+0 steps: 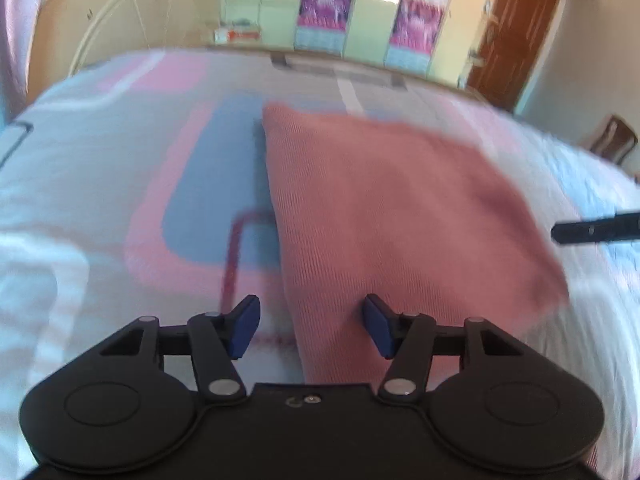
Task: Fold small clothes
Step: 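Tug the folded sweater edge with the right gripper to square it, then release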
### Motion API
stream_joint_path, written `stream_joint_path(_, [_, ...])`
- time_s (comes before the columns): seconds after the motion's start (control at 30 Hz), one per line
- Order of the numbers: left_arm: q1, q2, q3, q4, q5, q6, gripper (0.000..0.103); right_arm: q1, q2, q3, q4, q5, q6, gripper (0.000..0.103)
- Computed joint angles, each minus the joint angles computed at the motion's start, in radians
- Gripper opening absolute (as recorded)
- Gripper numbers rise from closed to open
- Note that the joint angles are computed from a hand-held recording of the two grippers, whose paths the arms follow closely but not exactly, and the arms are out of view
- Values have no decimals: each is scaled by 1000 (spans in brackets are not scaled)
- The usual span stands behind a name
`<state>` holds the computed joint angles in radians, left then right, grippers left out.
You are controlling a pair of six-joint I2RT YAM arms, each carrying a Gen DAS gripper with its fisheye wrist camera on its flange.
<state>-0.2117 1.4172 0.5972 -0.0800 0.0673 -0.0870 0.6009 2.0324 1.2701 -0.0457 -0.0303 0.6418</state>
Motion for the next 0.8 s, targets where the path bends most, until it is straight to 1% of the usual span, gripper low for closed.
stream_joint_path(0.03, [-7, 2, -24, 12, 1, 5, 56, 11, -8, -19, 4, 2, 14, 33])
stream_joint_path(0.07, [-10, 7, -42, 27, 5, 1, 56, 20, -6, -29, 9, -4, 28, 32])
stream_joint_path(0.13, [-3, -12, -87, 75, 18, -29, 56, 33, 28, -2, -28, -15, 51, 32])
stream_joint_path(0.17, [2, -13, -85, 75, 25, -36, 55, 39, 48, 13, -45, -19, 60, 32])
stream_joint_path(0.23, [9, -5, -72, 65, 36, -34, 54, 44, 79, 34, -38, -20, 77, 32])
stream_joint_path(0.27, [6, -1, -67, 61, 38, -28, 51, 44, 83, 33, -25, -23, 83, 9])
stream_joint_path(0.3, [7, -7, -60, 45, 49, -22, 47, 45, 82, 33, -18, -16, 69, 6])
stream_joint_path(0.33, [14, -30, -54, 16, 74, -14, 38, 49, 72, 35, -36, 6, 46, 6])
stream_joint_path(0.43, [28, -153, -88, -15, 87, -38, 38, 69, 26, 40, -116, 93, -38, 3])
stream_joint_path(0.47, [31, -177, -93, -11, 90, -47, 37, 75, 30, 52, -150, 119, -61, 3])
stream_joint_path(0.5, [40, -190, -98, 8, 113, -54, 37, 76, 38, 56, -161, 130, -66, 3])
stream_joint_path(0.57, [42, -144, -72, 31, 180, -47, 33, 77, 77, 85, -169, 129, -53, 3])
stream_joint_path(0.6, [34, -91, -45, 20, 217, -25, 35, 82, 96, 102, -176, 132, -51, 3])
stream_joint_path(0.63, [15, -19, -5, -17, 223, 8, 34, 89, 112, 120, -188, 140, -58, 3])
stream_joint_path(0.67, [-27, 35, 5, -25, 161, 22, 32, 96, 124, 136, -204, 153, -72, 3])
stream_joint_path(0.7, [-42, 39, -30, 40, 147, 27, 33, 98, 128, 145, -216, 160, -81, 3])
stream_joint_path(0.77, [-45, 32, -19, 15, 146, 6, 32, 104, 104, 136, -236, 177, -73, 4])
stream_joint_path(0.8, [-45, 26, -28, 23, 144, -4, 32, 113, 74, 115, -233, 194, -72, 4])
